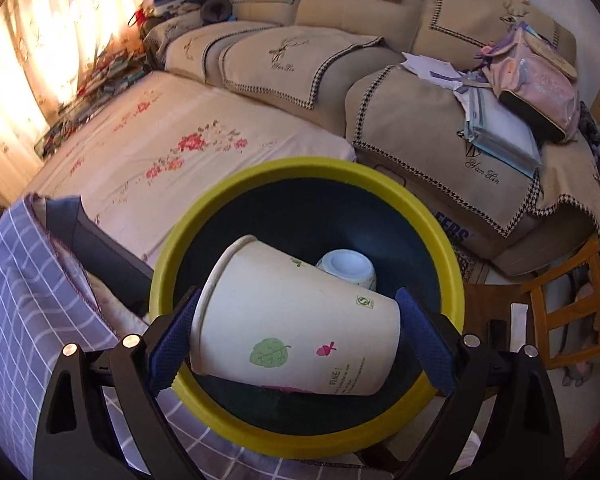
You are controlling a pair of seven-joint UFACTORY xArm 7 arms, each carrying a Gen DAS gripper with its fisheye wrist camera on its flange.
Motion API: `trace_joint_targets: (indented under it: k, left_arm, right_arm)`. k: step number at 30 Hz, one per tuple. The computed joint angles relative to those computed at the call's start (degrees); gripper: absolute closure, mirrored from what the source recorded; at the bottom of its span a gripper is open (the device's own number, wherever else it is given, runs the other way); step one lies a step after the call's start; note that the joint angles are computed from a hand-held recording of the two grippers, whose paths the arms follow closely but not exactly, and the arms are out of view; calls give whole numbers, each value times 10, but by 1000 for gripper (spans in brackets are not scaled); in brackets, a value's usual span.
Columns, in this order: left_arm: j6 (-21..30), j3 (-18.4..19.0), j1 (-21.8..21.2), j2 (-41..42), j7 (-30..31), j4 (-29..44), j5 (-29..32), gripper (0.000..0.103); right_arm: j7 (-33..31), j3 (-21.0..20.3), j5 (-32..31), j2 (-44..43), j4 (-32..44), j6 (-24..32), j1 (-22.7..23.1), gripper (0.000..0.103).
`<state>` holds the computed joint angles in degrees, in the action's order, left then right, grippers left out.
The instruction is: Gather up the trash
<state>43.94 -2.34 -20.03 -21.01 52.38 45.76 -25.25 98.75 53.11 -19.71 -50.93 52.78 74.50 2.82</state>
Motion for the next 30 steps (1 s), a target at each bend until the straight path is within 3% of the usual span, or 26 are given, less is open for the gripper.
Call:
trace_joint_targets:
  k: [8,13,17,21,23,26,30]
  left_arm:
    - [38,48,38,-103,0,-38,-4,5]
    - [68,135,84,-265,8,-77,-22,5]
    - [78,207,167,-366,1,-87,15,5]
    - [99,286,237,-384,-12,-52,53,5]
    - [82,318,271,-390,-14,-41,67,5]
    - [77,367,297,-387,-14,-10,80,5]
    - [99,423,301,-384,-8,32,88,5]
  right_arm:
    - [-23,29,-7,18,54,-6,-31,34]
    - [-60,63,1,18,103,-26,-68,29]
    - [-105,99,16,20,151,-53,-109,26]
    - [-147,133,35,20,200,-78,-151,20]
    - [-172,152,45,21,229,-84,-176,15]
    - [-204,178,60,12,274,-79,-212,8]
    - [-239,200,86,-4,320,-69,-246,7]
